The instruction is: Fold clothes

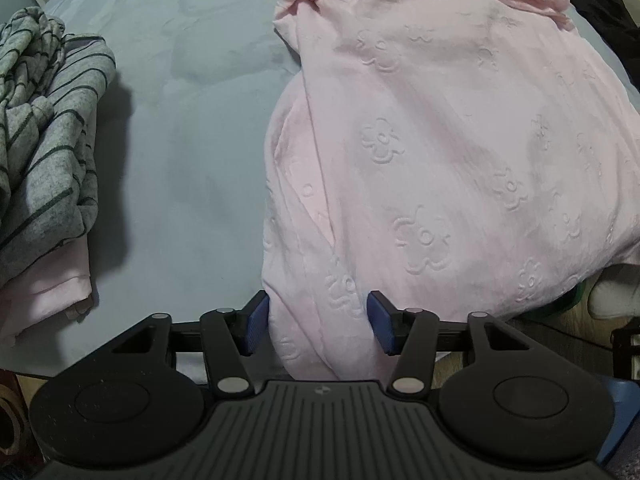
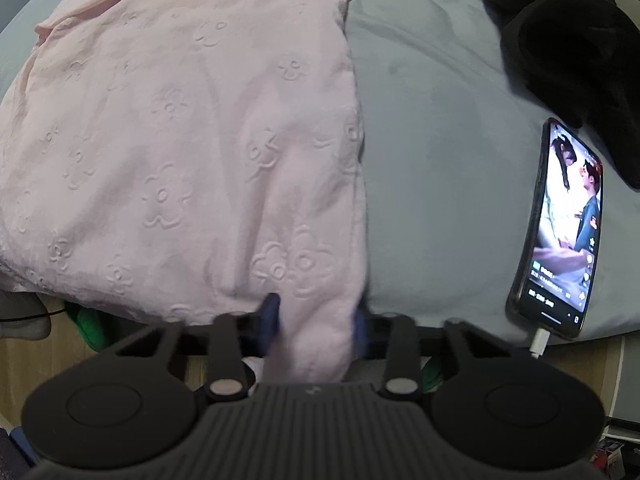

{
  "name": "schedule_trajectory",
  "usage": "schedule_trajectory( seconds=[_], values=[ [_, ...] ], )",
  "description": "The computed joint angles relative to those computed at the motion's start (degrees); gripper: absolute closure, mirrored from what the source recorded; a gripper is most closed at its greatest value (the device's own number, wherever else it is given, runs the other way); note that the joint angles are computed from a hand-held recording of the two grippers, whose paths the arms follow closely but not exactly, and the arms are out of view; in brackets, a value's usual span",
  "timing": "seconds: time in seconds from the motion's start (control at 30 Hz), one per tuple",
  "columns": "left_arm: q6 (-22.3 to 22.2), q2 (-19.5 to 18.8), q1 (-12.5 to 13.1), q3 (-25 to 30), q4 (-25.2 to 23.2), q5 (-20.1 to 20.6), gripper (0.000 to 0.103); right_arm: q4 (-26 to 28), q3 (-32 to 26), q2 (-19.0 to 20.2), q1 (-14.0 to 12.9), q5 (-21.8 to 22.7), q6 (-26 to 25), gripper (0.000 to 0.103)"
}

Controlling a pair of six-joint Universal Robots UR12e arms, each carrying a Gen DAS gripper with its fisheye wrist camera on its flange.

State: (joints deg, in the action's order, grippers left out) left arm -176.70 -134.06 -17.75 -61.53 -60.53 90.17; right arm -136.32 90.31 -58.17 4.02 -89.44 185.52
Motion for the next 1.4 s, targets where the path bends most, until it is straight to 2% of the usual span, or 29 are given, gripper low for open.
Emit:
schedule_trajectory(
  seconds=[0.07, 0.17, 0.27, 0.37, 0.6, 0.87, 1.2, 1.4],
  values=[
    [-0.17, 0.09, 0.1, 0.06, -0.38, -0.44, 0.078, -0.08, 0.04, -0.06, 0.06, 0.21, -0.53, 0.084],
    [-0.66, 0.14, 0.16, 0.04, -0.45, -0.84, 0.093, -0.29, 0.09, -0.12, 0.16, 0.37, -1.1, 0.09],
    [-2.05, -0.5, -0.06, 0.56, -0.29, -1.13, 0.101, -0.73, 0.17, -0.21, 0.21, 0.66, -1.36, 0.095],
    [-1.98, -0.4, 0.05, 0.39, 0.08, -1.38, 0.102, -1.5, 0.3, -0.41, 0.23, 1.31, -1.82, 0.097],
    [-1.4, -0.08, 1.22, 1.25, 1.08, -5.44, 0.102, -3.51, -0.37, -1.41, -0.14, 4.27, -4.46, 0.098],
    [-2.63, -1.09, 2.5, 5.85, 1.41, -8.51, 0.102, -7.62, -2.55, -1.53, -0.94, 4.78, -5.76, 0.098],
    [-0.01, -5.55, 2.88, 17.58, 0.95, -6.64, 0.102, -9.06, -8.08, -0.02, -1.39, 3.02, -9.53, 0.098],
    [0.89, -10.54, 2.88, 28.16, -1.2, -6.06, 0.102, -9.31, -13.16, 2.22, -1.54, 2.07, -10.89, 0.098]
  ],
)
